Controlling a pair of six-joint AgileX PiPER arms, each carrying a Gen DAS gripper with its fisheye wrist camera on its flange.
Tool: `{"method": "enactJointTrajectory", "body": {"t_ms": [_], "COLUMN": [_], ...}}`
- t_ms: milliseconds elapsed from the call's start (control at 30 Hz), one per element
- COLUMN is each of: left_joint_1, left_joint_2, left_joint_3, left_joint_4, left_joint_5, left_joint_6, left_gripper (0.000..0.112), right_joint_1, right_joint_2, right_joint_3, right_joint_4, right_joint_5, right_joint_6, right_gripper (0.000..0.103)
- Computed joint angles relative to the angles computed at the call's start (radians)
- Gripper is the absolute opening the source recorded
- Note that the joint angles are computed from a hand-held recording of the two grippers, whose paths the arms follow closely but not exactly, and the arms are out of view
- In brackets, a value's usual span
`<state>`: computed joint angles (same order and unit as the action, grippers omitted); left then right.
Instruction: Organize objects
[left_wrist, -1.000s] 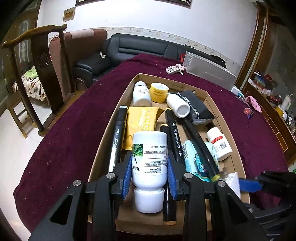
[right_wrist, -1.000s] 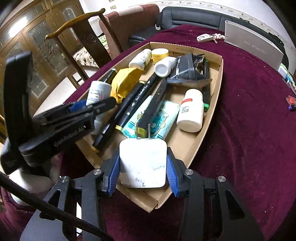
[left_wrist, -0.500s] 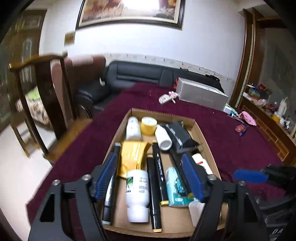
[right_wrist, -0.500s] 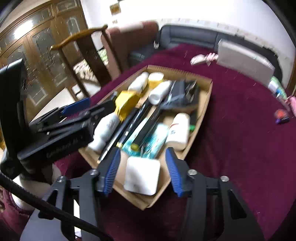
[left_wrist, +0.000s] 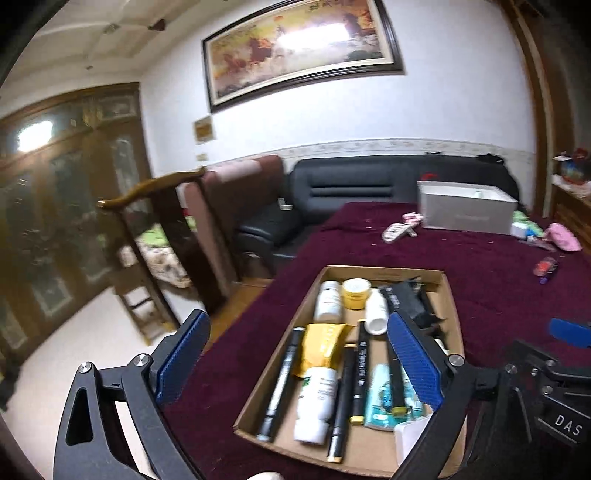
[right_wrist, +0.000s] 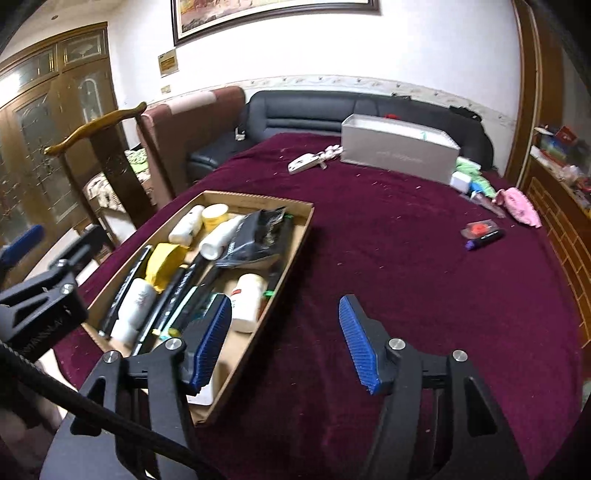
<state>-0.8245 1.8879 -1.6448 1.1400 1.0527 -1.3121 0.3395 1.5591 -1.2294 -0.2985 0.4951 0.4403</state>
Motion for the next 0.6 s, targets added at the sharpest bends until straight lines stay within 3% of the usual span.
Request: {"method": "enactJointTrajectory", "body": {"t_ms": [67, 200, 600], "left_joint_1": [-0.003, 0.009, 0.013], "left_joint_2": [-0.003, -0.033, -0.037], "left_joint_3": [-0.008, 0.013, 0.015], "left_joint_4": [-0.024, -0.108, -0.179], "left_joint_5": [0.002, -0.066, -0.069], "left_joint_6": [0.015, 0.045, 0.06], "left_gripper": [0.095, 0.095, 0.095], "right_joint_1": [0.004, 0.018, 0.041], "right_joint_2": [-0.005, -0.019, -0.019], "right_joint_3": [0.006, 0.026, 0.044], "right_joint_4": [-0.027, -0.1, -0.203], "right_joint_5": [-0.001, -0.007, -0.005], "right_joint_6": [0.02, 0.073, 0.151], "right_gripper": [0.061, 0.062, 0.066]}}
